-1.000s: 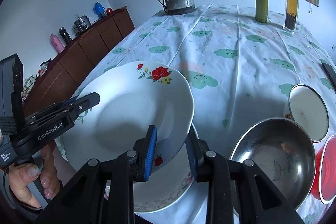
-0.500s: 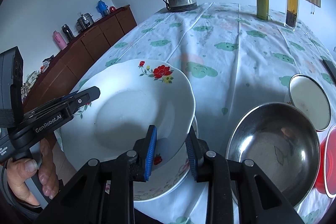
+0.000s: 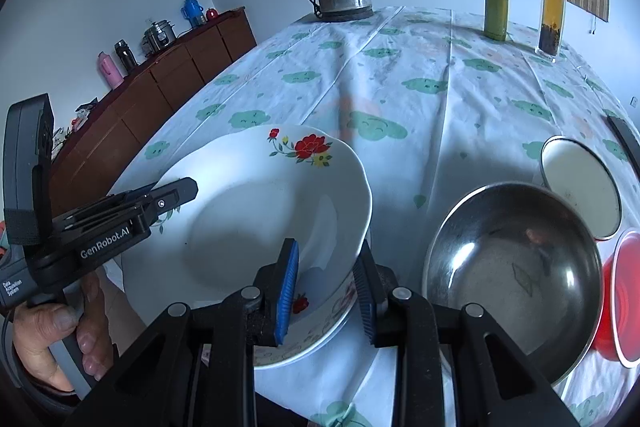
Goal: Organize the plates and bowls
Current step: 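Lower the red-flower plate onto the pink-flower plate with both grippers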
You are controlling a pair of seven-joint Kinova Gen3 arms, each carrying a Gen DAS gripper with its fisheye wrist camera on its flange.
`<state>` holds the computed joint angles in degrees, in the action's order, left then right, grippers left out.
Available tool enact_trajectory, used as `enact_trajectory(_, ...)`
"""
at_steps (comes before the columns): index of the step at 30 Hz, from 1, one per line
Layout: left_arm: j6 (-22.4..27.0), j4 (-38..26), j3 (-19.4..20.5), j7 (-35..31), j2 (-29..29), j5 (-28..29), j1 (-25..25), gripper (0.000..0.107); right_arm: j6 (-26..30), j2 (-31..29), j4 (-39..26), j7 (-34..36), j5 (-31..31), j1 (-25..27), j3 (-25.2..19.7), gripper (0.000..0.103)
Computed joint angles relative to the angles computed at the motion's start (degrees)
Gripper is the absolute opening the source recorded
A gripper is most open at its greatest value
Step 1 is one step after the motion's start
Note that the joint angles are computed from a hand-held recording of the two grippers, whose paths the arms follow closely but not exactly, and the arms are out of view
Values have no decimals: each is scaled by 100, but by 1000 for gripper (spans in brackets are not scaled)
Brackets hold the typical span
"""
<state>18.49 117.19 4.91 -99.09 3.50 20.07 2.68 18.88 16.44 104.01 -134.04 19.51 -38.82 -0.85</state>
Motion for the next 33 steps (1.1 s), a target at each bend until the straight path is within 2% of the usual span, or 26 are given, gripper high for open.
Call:
enact_trajectory(7, -13, 41, 14, -44, -17, 55, 16, 27, -9, 8, 61, -122, 102, -107, 104, 30)
enact_trajectory(12, -70, 48, -8, 289, -12, -278, 134, 27, -30, -14, 112, -265, 227, -159, 146, 30)
enact_trajectory(25, -158, 93, 12, 537, -11, -531, 181, 27, 27, -15, 139, -673, 704, -364, 264, 30)
enact_trajectory(29, -257, 128, -25, 906, -15, -941, 314, 27, 18, -9, 163, -810, 868, -405, 299, 30)
enact_trajectory(33, -269, 143, 22, 798, -22, -821, 253, 27, -47, -22, 211, -825, 885, -336, 244, 30)
